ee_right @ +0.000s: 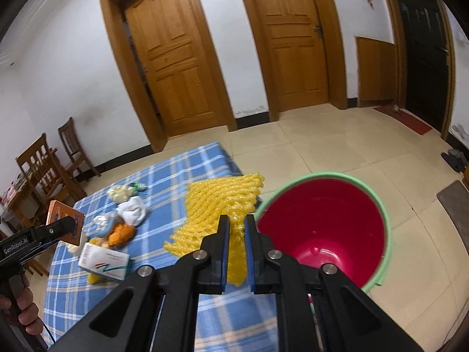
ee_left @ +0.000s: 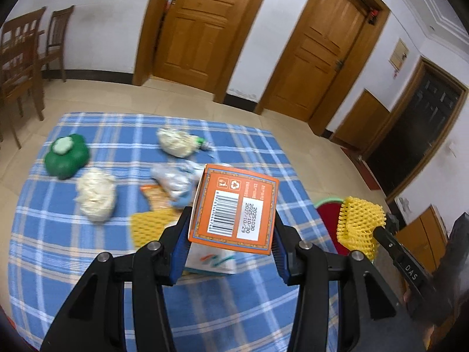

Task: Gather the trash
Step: 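Carry the orange carton and yellow foam net over the red bucket with both tools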

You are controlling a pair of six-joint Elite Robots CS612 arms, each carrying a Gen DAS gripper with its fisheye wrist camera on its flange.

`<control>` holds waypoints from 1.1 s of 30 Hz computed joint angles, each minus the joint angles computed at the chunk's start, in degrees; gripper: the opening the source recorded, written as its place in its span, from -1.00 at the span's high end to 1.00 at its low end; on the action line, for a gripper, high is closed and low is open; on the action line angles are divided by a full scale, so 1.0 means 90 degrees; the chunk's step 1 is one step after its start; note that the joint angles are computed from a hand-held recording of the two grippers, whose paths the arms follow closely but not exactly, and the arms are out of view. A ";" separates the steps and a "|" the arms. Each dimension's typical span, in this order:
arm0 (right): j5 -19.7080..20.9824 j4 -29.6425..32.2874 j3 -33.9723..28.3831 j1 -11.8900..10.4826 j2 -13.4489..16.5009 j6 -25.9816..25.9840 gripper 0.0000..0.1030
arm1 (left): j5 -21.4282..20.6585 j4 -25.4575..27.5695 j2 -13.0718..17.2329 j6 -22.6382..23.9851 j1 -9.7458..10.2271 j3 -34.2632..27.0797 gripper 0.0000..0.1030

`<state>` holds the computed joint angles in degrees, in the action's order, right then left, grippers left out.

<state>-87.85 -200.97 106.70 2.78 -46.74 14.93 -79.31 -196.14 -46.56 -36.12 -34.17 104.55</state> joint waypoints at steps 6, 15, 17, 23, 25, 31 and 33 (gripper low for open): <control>-0.0121 -0.0036 0.0142 -0.0236 0.0030 0.0253 0.77 | -0.0221 0.0367 0.0182 0.0330 -0.0147 -0.0417 0.05; -0.0318 0.0074 0.0234 -0.0502 0.0134 0.0526 0.76 | -0.0653 0.0907 0.0583 0.0891 -0.0326 -0.1185 0.05; -0.0337 0.0128 0.0241 -0.0557 0.0165 0.0583 0.75 | -0.0770 0.1008 0.0678 0.1005 -0.0366 -0.1349 0.05; -0.0383 0.0277 0.0267 -0.0713 0.0255 0.0706 0.72 | -0.1045 0.1318 0.0933 0.1326 -0.0497 -0.1795 0.05; -0.0394 0.0321 0.0259 -0.0751 0.0282 0.0744 0.72 | -0.1121 0.1447 0.1020 0.1423 -0.0525 -0.1944 0.05; -0.0399 0.0376 0.0259 -0.0816 0.0351 0.0848 0.60 | -0.1303 0.1770 0.1214 0.1658 -0.0612 -0.2274 0.05; -0.0395 0.0353 0.0280 -0.0855 0.0369 0.0861 0.52 | -0.1352 0.1871 0.1283 0.1725 -0.0627 -0.2384 0.05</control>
<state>-91.41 -197.79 109.23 -4.91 -43.42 22.68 -91.48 -179.29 -35.01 -20.60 -39.81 83.09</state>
